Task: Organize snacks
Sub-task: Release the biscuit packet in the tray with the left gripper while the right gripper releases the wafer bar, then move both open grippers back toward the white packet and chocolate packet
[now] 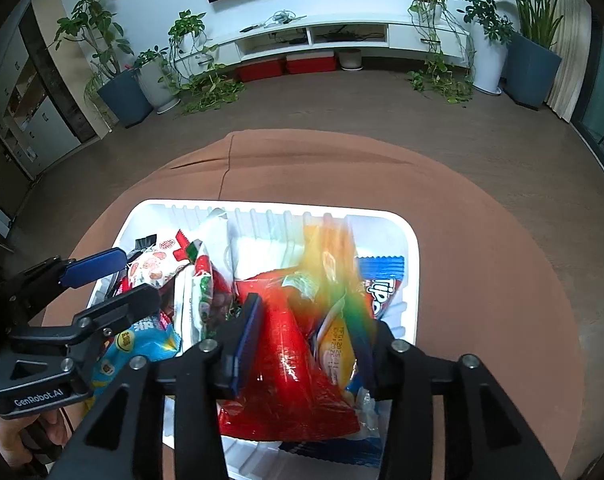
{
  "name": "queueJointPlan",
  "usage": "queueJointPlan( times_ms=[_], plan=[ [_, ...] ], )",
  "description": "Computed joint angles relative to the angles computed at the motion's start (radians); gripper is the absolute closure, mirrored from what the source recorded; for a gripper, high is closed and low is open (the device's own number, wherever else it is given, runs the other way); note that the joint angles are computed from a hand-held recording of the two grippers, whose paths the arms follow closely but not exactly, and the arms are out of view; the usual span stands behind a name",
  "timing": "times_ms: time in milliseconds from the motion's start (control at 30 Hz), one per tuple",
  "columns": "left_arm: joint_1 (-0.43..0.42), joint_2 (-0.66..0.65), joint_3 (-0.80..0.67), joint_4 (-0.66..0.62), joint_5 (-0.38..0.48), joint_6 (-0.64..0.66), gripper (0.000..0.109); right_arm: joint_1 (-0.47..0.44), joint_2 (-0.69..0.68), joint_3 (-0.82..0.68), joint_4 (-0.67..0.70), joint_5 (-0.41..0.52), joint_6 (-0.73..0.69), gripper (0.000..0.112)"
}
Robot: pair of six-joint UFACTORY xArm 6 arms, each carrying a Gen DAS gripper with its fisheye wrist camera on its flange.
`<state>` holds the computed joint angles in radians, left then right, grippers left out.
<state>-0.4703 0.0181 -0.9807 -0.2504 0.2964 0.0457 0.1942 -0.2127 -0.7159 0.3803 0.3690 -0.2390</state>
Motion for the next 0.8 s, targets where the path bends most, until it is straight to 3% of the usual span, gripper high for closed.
queueJointPlan(
  times_ms=[367, 500, 567, 633, 800],
  plan=[
    [-0.007, -0.053, 0.046, 0.02, -0.021, -0.028, 0.045, -0.013, -0.036, 0.022, 0.03, -0.002, -0.028, 0.064],
    [-0.013, -0.103, 0.087, 0.038, -0.033, -0.049, 0.029, -0.029, -0.089, 0.049, 0.086, -0.008, -0.065, 0.06],
    [-0.015, -0.138, 0.117, 0.063, -0.044, -0.074, 0.024, -0.039, -0.129, 0.075, 0.123, -0.024, -0.09, 0.043],
    [-0.017, -0.183, 0.155, 0.077, -0.057, -0.095, 0.017, -0.046, -0.172, 0.104, 0.155, -0.025, -0.118, 0.037],
    [-0.023, -0.335, 0.284, 0.222, -0.066, -0.245, 0.006, -0.064, -0.308, 0.202, 0.186, -0.03, -0.132, 0.034]
  ],
)
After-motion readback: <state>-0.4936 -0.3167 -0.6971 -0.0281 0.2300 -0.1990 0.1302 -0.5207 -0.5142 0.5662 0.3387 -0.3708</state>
